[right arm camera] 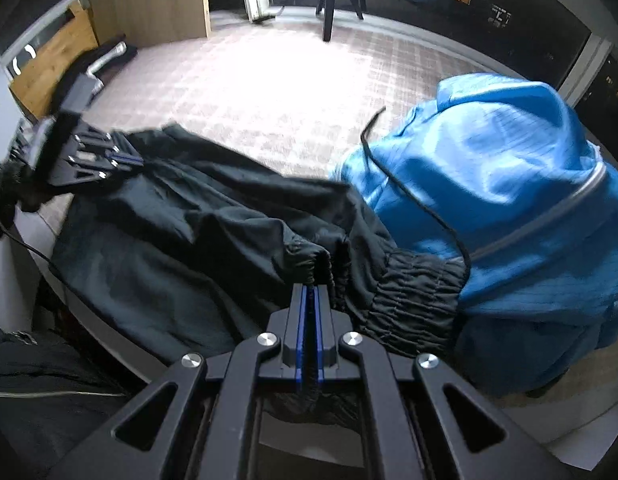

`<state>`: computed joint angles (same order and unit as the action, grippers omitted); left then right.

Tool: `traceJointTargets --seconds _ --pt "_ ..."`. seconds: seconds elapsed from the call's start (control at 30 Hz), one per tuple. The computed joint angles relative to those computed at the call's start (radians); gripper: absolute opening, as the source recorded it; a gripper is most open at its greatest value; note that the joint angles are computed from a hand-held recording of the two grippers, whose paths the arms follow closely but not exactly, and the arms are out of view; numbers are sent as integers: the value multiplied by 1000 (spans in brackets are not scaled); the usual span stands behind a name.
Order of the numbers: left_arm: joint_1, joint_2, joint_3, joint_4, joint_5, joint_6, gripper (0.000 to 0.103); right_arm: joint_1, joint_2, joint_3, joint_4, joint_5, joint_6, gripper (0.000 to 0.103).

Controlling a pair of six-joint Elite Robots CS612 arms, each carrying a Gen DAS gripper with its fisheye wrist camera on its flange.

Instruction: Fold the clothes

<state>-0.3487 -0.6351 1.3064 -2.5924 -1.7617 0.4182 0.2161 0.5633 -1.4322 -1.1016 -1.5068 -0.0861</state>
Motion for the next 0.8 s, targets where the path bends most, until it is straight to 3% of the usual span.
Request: traceJointTargets --seconds 0.1,0.23,0.27,0.37,0.43,0.5,0.6,0.7,0.73,0.8 --pt "7 3 -3 -38 11 -83 1 -9 0 -9 -39 15 3 4" --pt "-5 7 -11 -16 49 -91 6 -3 -4 34 13 -59 -11 5" --pt "-7 1 -6 -16 51 -83 8 -1 -5 42 24 -70 -19 6" --pt "-2 -26 28 -63 24 -87 30 1 -12 31 22 -83 -24 14" --pt "6 -54 65 -121 15 -100 35 2 -17 13 2 -103 -17 22" --pt "20 -84 103 -160 19 -115 36 3 -21 -4 -41 -97 -4 23" --pt "51 -101 122 -143 -75 -133 37 4 -25 7 -81 4 -25 23" --pt "50 -102 154 -119 -96 -132 38 14 -29 62 -84 109 -79 23" --pt "49 -98 156 -101 -91 -142 38 20 -31 88 -80 121 -94 23" --pt "51 -85 147 -53 -61 -180 38 25 -35 139 -55 52 -100 23"
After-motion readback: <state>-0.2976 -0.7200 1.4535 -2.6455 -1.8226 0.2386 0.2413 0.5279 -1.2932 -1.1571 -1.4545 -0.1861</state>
